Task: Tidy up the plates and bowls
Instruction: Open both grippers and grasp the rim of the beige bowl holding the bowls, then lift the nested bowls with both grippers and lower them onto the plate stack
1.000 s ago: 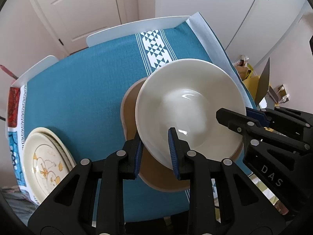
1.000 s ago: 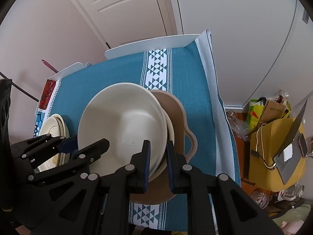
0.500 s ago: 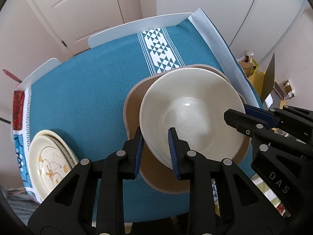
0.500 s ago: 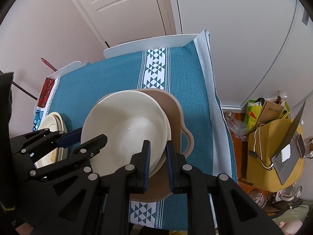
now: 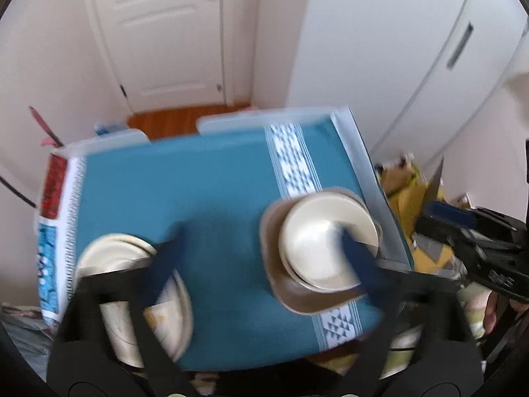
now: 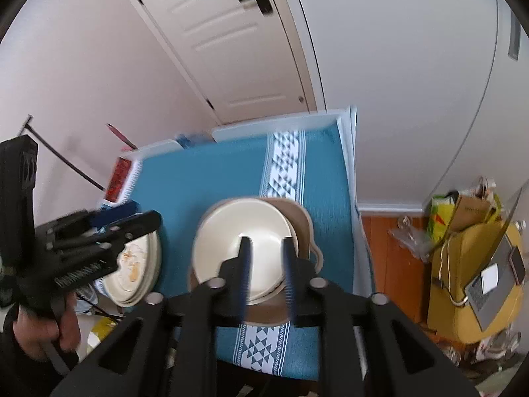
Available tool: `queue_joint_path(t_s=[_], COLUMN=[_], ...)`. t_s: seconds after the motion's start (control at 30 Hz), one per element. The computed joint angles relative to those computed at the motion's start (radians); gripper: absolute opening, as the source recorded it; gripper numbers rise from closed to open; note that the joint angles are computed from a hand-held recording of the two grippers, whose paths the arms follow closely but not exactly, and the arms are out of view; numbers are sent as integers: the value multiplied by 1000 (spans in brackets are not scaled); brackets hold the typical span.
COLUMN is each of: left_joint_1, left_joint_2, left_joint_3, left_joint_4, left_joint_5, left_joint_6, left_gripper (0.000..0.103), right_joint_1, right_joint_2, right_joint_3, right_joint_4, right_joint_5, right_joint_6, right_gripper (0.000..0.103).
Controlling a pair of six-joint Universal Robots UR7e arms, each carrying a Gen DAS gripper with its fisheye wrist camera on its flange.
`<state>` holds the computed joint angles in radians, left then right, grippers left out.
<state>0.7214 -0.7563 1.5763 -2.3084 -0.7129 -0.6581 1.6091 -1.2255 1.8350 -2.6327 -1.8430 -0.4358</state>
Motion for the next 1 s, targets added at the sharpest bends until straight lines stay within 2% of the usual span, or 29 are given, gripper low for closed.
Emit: queue_joint_path(t_s=[0.03,0.07,0.1,0.2,0.3,0.4,0.53,0.6,0.7,0.77,0.83,0.9,0.97,1.0], left_joint_1=[-4,-3,4,26,44,69,113,133,151,157,158,159,161,164], left_joint_2=[-10,-21,-28,-47,-41,-22,30,61,98,118,136,152,164,167], left_joint_3=[10,10,4,10,8,9,-27,-65,-100,-123,-146,-165,-177,-178], left_joint_4=[-8,10,41,85,150,159,194,252,289,306,326,347,362,357], left_joint_5=[14,13,-7,-89,-143,-216,-285,-321,-335,-340,-339,-332,-323,-333], left_joint_6=[6,7,9,33,53,62,66,68,83,91,104,120,127,136], left_gripper=[103,103,103,103,103,103,103,103,103,102,100,92,79,77], right_joint_1=[2,1,1,14,30,32,10,1,2,6,6,3,2,-1], right_joint_2=[-10,-20,-26,-22,-7,31,77,106,131,153,172,186,199,203], right_joint_3=[5,13,17,-4,-4,-30,-46,-69,-80,-97,-113,-126,-126,-126], right_joint_4=[-12,-30,-34,34,39,126,170,216,230,247,273,300,304,307], right_joint_5=[-1,2,-2,-97,-218,-296,-338,-348,-375,-394,-404,-411,-416,-411], right_joint_6=[-13,-32,-45,-67,-90,-100,-89,-73,-89,-105,-106,-100,-103,-105], right_gripper=[86,98,101,101,101,101,101,100,100,94,80,71,64,61])
